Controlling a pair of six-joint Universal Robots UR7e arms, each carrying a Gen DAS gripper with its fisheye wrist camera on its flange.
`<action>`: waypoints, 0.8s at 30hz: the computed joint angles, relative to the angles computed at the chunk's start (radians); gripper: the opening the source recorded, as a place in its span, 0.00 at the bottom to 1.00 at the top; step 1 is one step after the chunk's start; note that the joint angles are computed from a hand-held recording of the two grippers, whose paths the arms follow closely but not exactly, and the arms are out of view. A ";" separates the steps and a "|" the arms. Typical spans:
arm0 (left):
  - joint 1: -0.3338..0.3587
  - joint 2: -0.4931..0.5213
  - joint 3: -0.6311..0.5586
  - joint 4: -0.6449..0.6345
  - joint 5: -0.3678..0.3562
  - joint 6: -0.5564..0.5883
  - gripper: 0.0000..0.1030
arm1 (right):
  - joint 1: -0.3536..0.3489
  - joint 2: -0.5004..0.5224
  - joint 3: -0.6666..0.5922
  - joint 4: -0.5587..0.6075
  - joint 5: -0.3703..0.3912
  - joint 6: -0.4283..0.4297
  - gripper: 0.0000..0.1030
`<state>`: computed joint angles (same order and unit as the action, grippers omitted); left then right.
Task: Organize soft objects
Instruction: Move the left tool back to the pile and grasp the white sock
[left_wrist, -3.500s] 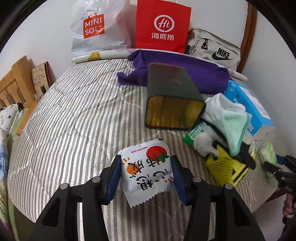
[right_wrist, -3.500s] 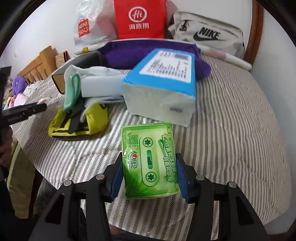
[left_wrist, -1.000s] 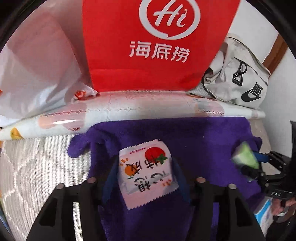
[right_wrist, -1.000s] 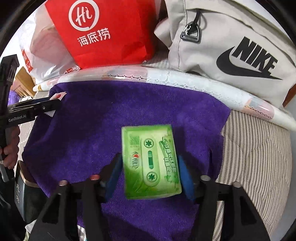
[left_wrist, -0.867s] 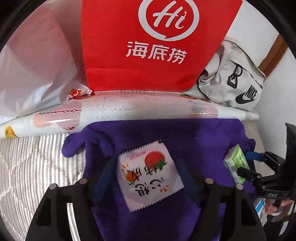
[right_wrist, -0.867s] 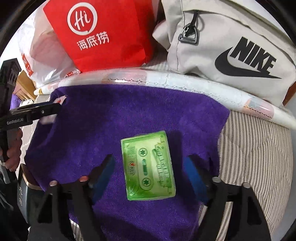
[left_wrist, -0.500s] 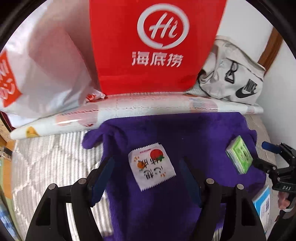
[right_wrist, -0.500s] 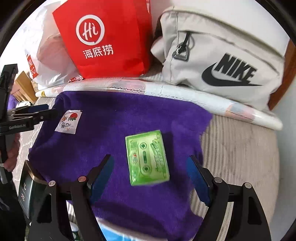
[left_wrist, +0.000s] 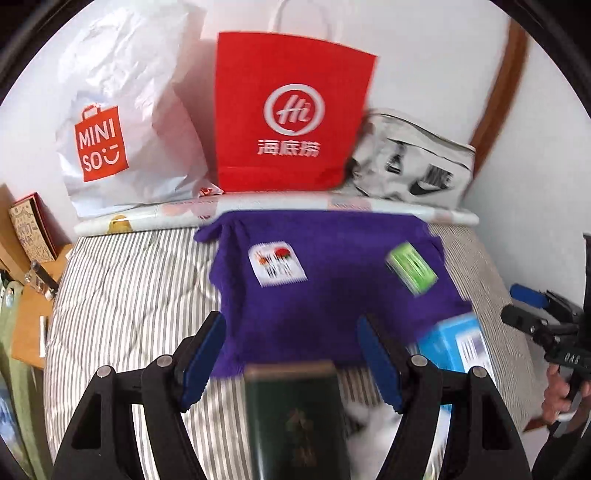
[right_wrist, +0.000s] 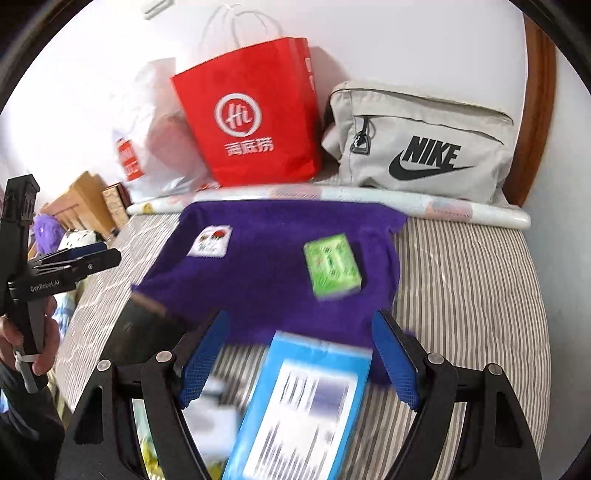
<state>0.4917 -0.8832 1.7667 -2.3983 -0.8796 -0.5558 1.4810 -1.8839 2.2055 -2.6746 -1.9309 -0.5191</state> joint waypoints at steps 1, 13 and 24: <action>-0.021 -0.015 0.022 0.010 0.010 -0.014 0.70 | 0.004 -0.024 0.011 0.028 -0.007 -0.002 0.78; -0.126 -0.121 0.237 0.014 -0.109 -0.198 0.70 | -0.041 -0.291 0.209 0.137 0.006 0.014 0.78; -0.171 -0.104 0.378 -0.074 -0.106 -0.221 0.69 | -0.148 -0.502 0.334 0.184 0.103 -0.037 0.78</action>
<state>0.3205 -0.9874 2.1450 -2.4722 -0.9851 -0.7766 1.3332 -2.3856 2.5395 -2.4904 -1.8280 -0.5558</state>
